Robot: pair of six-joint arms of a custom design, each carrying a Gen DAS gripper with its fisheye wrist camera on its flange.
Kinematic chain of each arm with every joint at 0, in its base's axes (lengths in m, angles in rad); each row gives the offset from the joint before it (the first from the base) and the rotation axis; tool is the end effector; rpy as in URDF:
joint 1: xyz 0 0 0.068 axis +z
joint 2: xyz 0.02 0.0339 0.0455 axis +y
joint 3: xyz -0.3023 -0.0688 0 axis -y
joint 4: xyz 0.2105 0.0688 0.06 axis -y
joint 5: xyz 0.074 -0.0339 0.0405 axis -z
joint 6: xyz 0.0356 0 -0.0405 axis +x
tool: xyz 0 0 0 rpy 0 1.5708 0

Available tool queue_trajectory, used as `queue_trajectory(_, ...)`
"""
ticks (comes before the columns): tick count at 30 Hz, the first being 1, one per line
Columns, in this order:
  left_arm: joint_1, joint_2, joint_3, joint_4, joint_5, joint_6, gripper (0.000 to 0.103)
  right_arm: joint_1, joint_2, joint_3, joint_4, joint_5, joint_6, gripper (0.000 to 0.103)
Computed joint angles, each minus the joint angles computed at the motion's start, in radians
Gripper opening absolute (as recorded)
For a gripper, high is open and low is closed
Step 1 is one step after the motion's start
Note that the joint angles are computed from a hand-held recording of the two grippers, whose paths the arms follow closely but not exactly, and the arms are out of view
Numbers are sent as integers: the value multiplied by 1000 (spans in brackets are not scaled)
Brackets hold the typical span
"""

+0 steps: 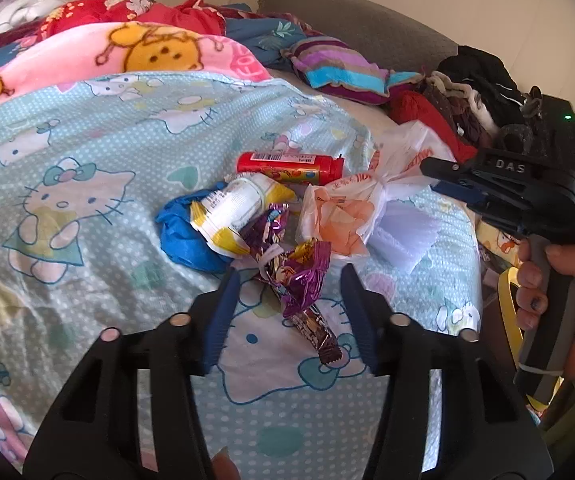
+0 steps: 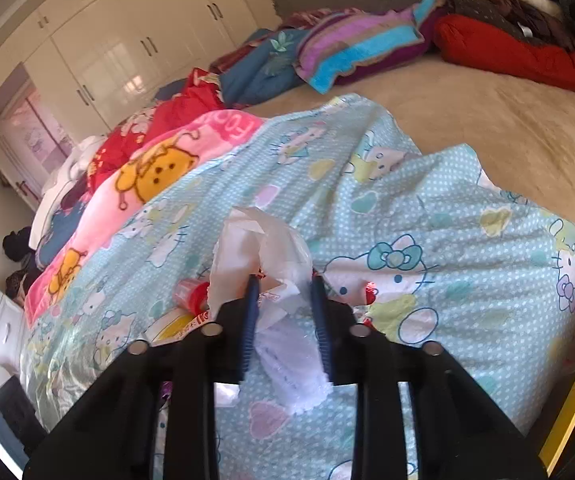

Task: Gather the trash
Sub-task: 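Grasp the purple candy wrapper with the left tool while the right tool grasps the white plastic bag, then carry the purple wrapper and white plastic bag with both tools over the bin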

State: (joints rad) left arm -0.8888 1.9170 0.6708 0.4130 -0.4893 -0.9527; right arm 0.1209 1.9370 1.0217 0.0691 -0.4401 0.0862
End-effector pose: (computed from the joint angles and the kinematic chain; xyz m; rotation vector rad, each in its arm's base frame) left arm 0.2131 -0.2359 0.1395 -0.2951 2.2902 -0.3599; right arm 0.3700 0.0602 0.1859 -0.2446 2.3911 0.6267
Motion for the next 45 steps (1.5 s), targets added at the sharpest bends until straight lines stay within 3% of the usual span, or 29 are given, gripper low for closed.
queue_trajectory(2,3,6,-1,9,7,0,23,7,-33,-50,39,12,-16,21)
queue_trajectory(10,-7,-14,-19,44,20,37,20,29,-179,-219,155,78,-72,18)
queue_trajectory(19,-23,-117,-62,59,-3,52,18,-11,-350,-361,203,82,-98,18)
queue_trajectory(20,-25,-125,-61,53,-8,51,12,-24,-362,-373,204,77,-95,18)
queue_trajectory(33,-79,-158,6,-1,-35,82,12,-161,-491,-468,164,-11,-129,16)
queue_trajectory(45,-142,-155,106,-66,-74,117,12,-264,-575,-472,85,-92,-164,16)
